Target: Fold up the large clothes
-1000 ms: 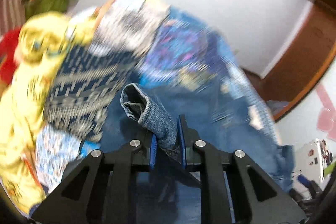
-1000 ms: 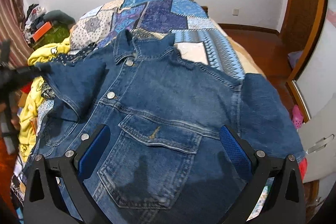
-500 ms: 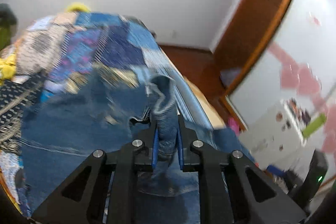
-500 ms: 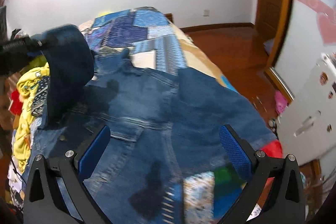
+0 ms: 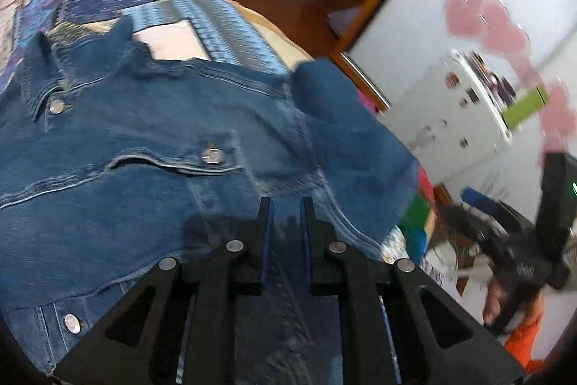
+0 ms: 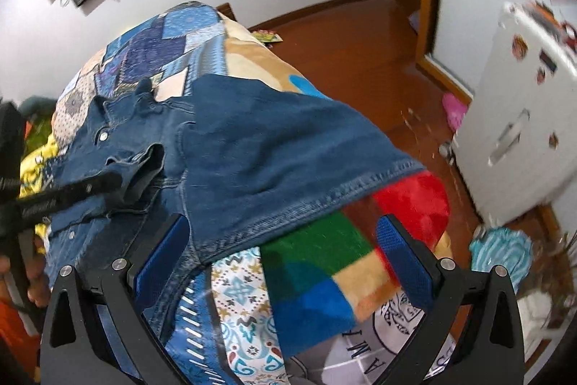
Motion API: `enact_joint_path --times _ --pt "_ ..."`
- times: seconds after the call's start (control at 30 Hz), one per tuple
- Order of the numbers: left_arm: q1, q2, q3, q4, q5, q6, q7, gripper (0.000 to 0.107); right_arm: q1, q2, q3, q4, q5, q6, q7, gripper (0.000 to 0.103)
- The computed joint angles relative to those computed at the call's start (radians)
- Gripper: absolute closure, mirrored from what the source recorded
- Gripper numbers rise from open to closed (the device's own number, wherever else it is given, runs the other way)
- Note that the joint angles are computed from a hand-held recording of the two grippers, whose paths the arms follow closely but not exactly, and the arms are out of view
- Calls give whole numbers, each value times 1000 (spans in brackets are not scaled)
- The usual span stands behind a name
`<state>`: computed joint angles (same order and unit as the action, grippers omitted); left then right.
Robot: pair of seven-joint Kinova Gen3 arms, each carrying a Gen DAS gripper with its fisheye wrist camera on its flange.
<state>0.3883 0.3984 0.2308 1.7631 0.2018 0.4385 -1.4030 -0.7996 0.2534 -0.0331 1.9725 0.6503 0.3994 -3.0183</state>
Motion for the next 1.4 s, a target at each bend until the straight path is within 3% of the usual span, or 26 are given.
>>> enact_joint_path --times 0.1,0.13,0.2,0.23,0.27,0.43,0.6,0.63,0.73,0.8,0.93,1.07,1.13,1.2,1.3,1.4 --pt "98 -25 -72 -19 -112 32 98 95 100 -9 -87 26 17 -30 -42 0" --pt "112 -36 -81 -17 -152 32 138 89 147 -12 -124 37 19 -50 -46 0" --pt "181 -74 -151 5 -221 22 220 65 239 -21 -202 60 57 -86 -85 0" --pt "218 -101 -197 25 -259 12 260 47 286 -24 -242 68 71 -95 -98 0" --pt "253 -117 -243 44 -299 -6 301 39 332 -24 -280 71 81 -100 -106 0" --pt "426 -179 -475 111 -480 27 504 27 563 7 -438 73 -28 -144 48 0" --pt "575 -221 -684 202 -624 60 707 26 795 127 -592 77 -215 -256 252 4" --pt "572 -235 -695 229 -640 52 736 26 841 153 -633 74 -250 -272 292 11" --pt "506 -284 -667 295 -656 24 793 26 980 248 -744 73 -350 -331 414 13" --pt "480 -311 -660 339 -690 3 856 26 1033 280 -778 73 -413 -364 496 18" --pt "428 -317 -634 374 -720 -7 928 26 1008 330 -738 37 -576 -365 647 28" --pt "349 -310 -602 406 -667 -65 917 26 914 333 -620 2 -738 -365 766 39" --pt "342 -313 -585 410 -699 -60 954 26 851 313 -536 -5 -820 -346 790 63" --pt "341 -317 -560 408 -762 -37 1007 26 809 292 -484 10 -882 -363 787 74" --pt "345 -330 -522 417 -857 -10 1080 26 694 233 -356 25 -873 -355 736 88" --pt "327 -351 -474 436 -922 1 1131 26 557 152 -219 48 -760 -345 627 92"
